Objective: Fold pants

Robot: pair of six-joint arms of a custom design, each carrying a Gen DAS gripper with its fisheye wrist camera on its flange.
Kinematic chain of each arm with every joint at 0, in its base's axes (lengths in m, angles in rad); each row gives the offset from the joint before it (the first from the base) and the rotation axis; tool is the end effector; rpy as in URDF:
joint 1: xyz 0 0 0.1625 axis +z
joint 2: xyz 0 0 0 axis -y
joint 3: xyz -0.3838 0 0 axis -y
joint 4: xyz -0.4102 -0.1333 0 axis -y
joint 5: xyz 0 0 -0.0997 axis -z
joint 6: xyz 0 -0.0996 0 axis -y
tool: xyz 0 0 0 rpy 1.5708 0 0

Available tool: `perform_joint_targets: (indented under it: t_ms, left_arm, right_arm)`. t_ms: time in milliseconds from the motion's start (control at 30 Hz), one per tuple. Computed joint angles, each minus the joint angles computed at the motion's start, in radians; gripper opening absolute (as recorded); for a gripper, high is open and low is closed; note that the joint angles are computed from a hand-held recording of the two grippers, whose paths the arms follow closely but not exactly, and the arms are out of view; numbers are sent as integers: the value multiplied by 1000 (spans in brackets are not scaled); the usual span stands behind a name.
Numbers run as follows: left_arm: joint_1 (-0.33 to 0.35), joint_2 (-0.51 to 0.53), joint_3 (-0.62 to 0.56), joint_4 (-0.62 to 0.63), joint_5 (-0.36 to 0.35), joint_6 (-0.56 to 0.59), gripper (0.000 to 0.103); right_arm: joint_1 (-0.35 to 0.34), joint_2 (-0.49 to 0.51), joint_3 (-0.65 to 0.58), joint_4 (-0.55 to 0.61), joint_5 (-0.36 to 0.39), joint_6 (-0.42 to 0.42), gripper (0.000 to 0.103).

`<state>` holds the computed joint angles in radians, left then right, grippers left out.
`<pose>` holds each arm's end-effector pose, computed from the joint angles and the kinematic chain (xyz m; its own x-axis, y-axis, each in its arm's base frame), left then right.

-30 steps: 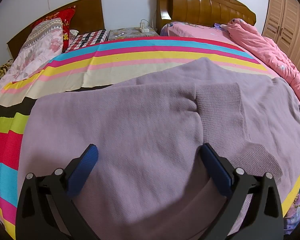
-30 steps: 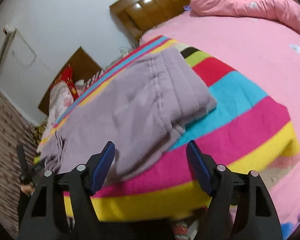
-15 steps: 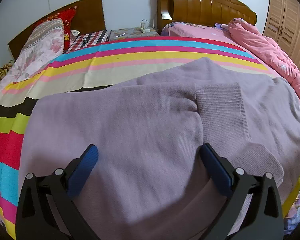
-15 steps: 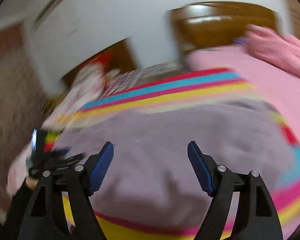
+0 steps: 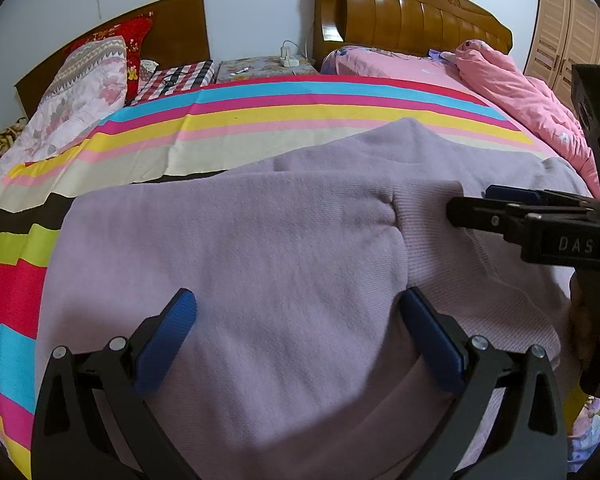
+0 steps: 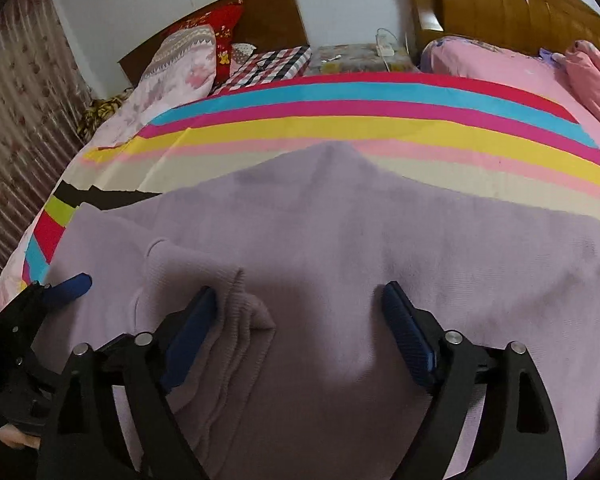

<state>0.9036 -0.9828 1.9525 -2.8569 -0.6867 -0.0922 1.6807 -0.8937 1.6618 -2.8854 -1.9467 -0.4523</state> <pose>-0.1809 -0.5695 0.1146 -0.6983 0.1337 -0.7032 0.5260 0.7621 -0.3775 0.1695 -0.6542 0.1493 -0.8095 -0.2923 0.5092 -0.4975 0.8021 -0.3304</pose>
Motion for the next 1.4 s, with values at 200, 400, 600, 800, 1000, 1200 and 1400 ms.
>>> perform_joint_targets:
  t_ms: [200,400,600,800,1000,1200,1400]
  left_arm:
    - [-64,-37,81,18,66,-49,102]
    - [-98,-66,155,15,96,-62,102]
    - [-104,-51,178,-66,106,-43,102]
    - [-104,-44,180,-88,103,-37,102]
    - [-146,-103,212,-62,42,-94,98]
    - [-129,5,146,-53,31,-46,102]
    - [-128,-22,164,-15,-36,10,102]
  right_arm:
    - [4,39,-34,-7,-11,-2,82]
    - [2,39,-34,-10,-5,-4,83]
    - [0,39,-34,-10,-1,-4,83]
    - [1,38,-32,-12,-2,-3,84]
    - [0,36,-35,-2,4,-4,86]
    - [-1,36,-39,2,11,-3,86]
    - [-1,37,-37,0,13,-2,87]
